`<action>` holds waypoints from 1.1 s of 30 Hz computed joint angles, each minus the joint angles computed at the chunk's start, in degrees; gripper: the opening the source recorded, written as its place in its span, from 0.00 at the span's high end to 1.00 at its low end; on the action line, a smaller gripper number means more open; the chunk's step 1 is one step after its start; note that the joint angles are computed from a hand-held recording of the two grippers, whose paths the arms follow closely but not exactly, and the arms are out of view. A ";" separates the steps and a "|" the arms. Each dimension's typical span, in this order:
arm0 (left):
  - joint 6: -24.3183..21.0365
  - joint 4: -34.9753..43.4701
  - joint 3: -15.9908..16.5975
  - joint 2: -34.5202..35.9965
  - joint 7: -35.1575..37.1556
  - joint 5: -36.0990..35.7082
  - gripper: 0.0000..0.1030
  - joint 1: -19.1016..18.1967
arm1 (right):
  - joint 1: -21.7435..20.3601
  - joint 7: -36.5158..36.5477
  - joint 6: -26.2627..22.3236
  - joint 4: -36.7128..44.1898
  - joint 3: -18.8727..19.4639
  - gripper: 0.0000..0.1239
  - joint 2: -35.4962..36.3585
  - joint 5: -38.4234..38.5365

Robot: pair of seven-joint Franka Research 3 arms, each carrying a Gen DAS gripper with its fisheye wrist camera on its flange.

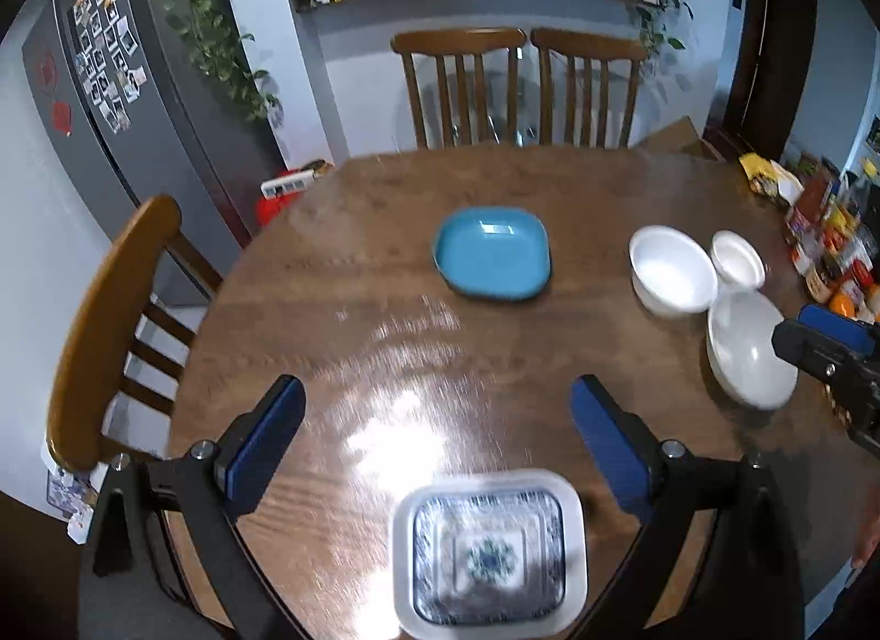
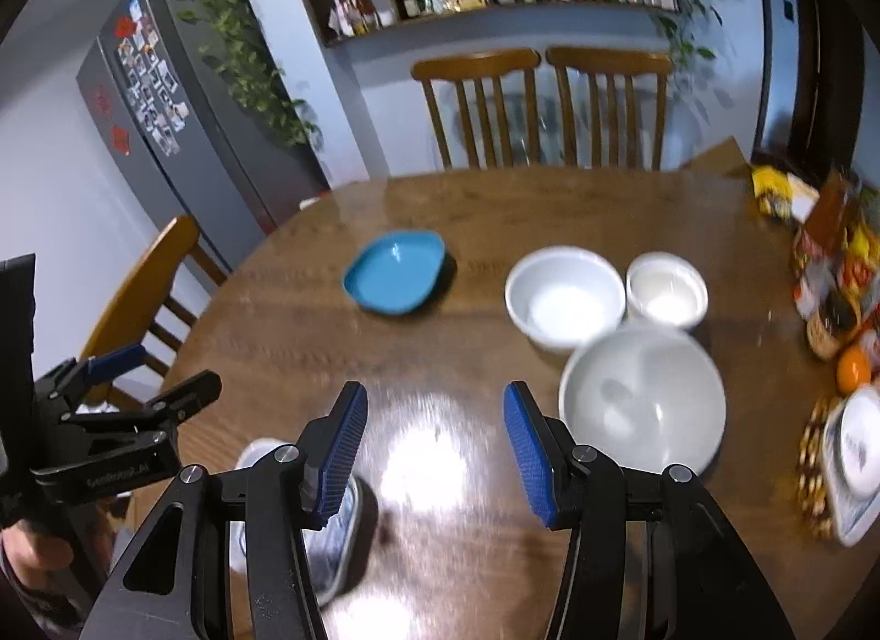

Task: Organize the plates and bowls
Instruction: 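Open the left tool and move both tools toward the teal dish, then grasp the rim of the teal dish with the left tool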

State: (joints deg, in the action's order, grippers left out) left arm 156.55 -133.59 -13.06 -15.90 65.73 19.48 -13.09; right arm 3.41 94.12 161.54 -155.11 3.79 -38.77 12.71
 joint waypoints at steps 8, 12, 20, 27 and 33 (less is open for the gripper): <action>-2.33 13.19 0.05 12.14 -2.29 4.18 0.06 2.30 | -1.08 -0.49 0.09 12.56 -0.69 0.58 14.57 -1.83; -3.88 19.96 1.05 20.49 -1.79 2.80 0.06 2.16 | -0.41 -0.22 0.03 18.53 -1.78 0.58 22.95 -1.64; -6.61 28.97 1.51 32.32 0.55 -2.07 0.09 1.64 | 1.67 -1.92 -1.68 28.85 -3.68 0.58 37.32 -1.88; -7.38 32.84 1.78 37.38 1.35 -2.53 0.28 0.69 | 2.92 -3.76 -2.52 33.94 -4.41 0.58 45.70 0.79; -8.99 35.50 1.28 40.66 3.09 -4.31 0.55 0.87 | 3.28 -5.01 -1.70 35.12 -4.48 0.67 48.92 2.20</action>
